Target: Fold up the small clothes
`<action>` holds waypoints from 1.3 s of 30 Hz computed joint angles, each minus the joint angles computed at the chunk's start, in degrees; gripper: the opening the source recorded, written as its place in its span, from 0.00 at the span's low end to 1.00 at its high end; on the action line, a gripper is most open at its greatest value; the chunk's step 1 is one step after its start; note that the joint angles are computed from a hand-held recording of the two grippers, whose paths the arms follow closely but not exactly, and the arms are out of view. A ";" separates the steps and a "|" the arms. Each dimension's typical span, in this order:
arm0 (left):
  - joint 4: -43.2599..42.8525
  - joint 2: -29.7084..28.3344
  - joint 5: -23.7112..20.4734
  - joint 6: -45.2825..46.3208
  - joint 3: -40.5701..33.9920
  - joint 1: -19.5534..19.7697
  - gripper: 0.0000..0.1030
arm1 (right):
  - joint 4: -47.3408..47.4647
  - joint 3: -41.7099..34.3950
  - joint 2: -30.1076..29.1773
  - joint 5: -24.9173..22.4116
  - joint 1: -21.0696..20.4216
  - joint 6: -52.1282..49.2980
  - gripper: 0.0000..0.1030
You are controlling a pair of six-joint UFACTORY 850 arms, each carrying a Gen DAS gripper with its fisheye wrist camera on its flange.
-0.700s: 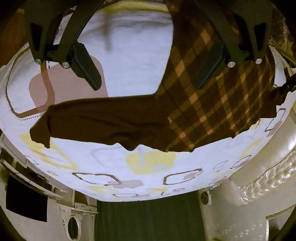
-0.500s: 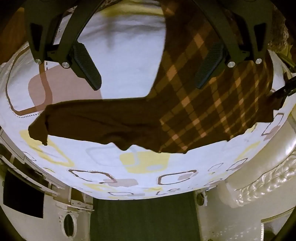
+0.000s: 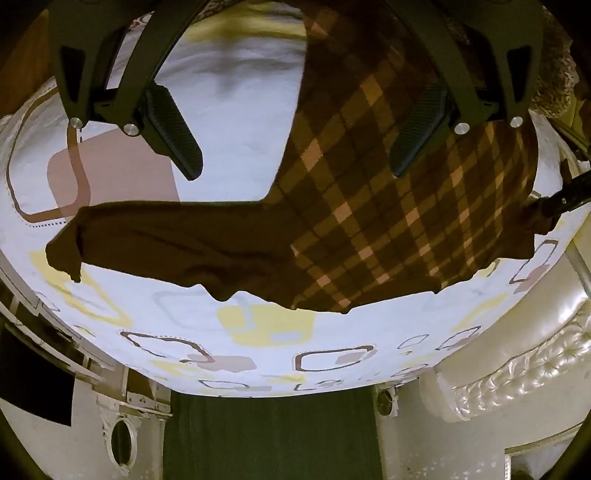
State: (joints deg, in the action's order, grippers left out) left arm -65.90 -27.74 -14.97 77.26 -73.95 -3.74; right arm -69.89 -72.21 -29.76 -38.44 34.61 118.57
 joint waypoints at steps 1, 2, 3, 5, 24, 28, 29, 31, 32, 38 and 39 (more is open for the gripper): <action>-0.08 0.06 0.06 0.03 0.08 -0.06 0.96 | 0.07 -0.16 -0.15 -0.11 0.09 -0.28 0.98; -0.33 0.13 0.25 0.43 0.18 -0.14 0.96 | 0.13 -0.26 -0.26 -0.03 0.11 -0.43 0.98; -1.03 0.21 0.48 1.46 0.31 -0.18 0.96 | 0.32 -0.39 -0.42 0.19 0.11 -0.61 0.98; -2.61 0.53 0.97 3.50 0.76 -0.38 0.96 | 0.62 -0.49 -0.67 0.85 0.06 -0.58 0.98; -3.47 0.92 1.41 5.13 1.69 -0.80 0.96 | 0.83 -0.36 -0.82 1.50 -0.10 -0.23 0.98; -3.71 0.93 1.44 5.37 1.71 -0.79 0.96 | 0.45 -0.19 -0.69 1.50 -0.12 0.14 0.98; -3.53 0.90 1.41 5.15 1.66 -0.79 0.96 | 0.37 -0.15 -0.67 1.50 -0.13 0.22 0.98; -3.35 0.87 1.22 4.95 1.63 -0.76 0.96 | 0.27 -0.10 -0.65 1.52 -0.17 0.41 0.98; -3.20 0.89 1.31 4.89 1.65 -0.79 0.96 | 0.43 -0.15 -0.65 1.58 -0.18 0.22 0.98; -3.73 0.79 1.14 5.32 1.86 -0.75 0.96 | 0.32 -0.11 -0.61 1.84 -0.25 0.42 0.98; -3.60 0.77 1.04 5.19 1.91 -0.75 0.96 | 0.31 -0.08 -0.60 1.89 -0.26 0.44 0.98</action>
State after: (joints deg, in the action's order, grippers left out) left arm -69.50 -26.97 -13.93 82.45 -72.04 -4.49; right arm -69.57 -72.29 -30.35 -36.55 34.36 119.01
